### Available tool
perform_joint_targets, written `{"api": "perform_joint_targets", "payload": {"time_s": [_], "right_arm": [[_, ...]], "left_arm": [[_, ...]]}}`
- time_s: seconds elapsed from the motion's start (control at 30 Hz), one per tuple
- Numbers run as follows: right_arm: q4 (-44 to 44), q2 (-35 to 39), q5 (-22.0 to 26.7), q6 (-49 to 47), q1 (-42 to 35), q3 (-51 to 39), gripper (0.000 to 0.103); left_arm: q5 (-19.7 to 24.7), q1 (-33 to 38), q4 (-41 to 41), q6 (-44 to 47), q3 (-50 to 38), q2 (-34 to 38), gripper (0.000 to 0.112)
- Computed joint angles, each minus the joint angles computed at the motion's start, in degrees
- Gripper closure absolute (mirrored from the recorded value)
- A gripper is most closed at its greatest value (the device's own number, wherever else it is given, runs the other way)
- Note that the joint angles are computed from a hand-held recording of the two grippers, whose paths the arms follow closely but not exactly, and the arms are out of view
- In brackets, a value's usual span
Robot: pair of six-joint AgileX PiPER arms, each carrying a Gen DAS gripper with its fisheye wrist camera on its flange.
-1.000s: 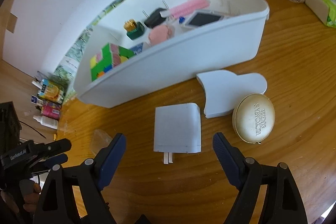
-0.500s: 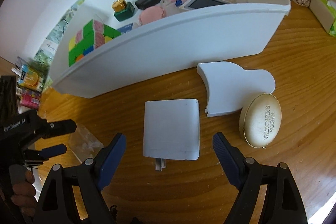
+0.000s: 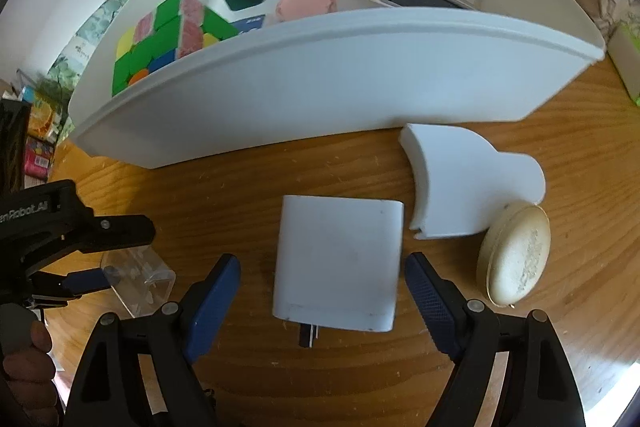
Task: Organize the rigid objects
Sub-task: 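Grasp the clear plastic box with left tool while right tool grasps the white charger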
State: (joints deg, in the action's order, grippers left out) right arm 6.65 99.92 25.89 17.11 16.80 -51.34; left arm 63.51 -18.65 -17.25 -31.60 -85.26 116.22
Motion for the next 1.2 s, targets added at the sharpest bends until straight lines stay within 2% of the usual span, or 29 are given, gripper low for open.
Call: {"api": "perform_joint_targets", "payload": {"time_s": [0.13,0.27,0.3,0.43,0.6,0.7,0.73,0.9,1.2], "right_arm": [[-2.7,0.8,0.9,1.6,1.1,-1.2,0.019],[-11.2,2.2,3.2,9.8,3.5,-3.8,0.030],[-12.5,2.5,3.6,11.0,3.9,-4.3,0.034],[-17.1,3.6,4.9,15.7,4.8,-6.2,0.048],[-16.1,2.8,4.0,13.5,3.7,-4.8,0.048],[-15.5,2.5,4.1,13.4,3.9,-4.6,0.048],[-14.7,1.5,4.2,12.1,3.3,-3.7,0.048],[-12.0,-0.1,4.6,9.7,2.5,-2.2,0.048],[-6.0,-3.0,4.0,5.5,2.5,1.9,0.048]], "left_arm": [[0.7,-0.1,0.9,-1.2,-1.6,0.7,0.029],[3.3,-1.1,3.2,-4.1,-5.0,1.7,0.043],[3.5,-1.0,3.5,-4.3,-5.3,1.7,0.050],[2.9,0.3,2.6,-3.5,-4.4,0.5,0.053],[3.4,1.1,2.0,-2.2,-3.1,-0.5,0.053],[3.2,0.9,1.2,-1.2,-0.7,-1.9,0.054],[1.8,0.3,0.9,-1.0,1.5,-2.6,0.054],[2.0,-0.1,-0.3,-0.3,4.2,-4.1,0.054],[0.4,-1.2,-0.8,-0.1,12.0,-11.2,0.054]]}}
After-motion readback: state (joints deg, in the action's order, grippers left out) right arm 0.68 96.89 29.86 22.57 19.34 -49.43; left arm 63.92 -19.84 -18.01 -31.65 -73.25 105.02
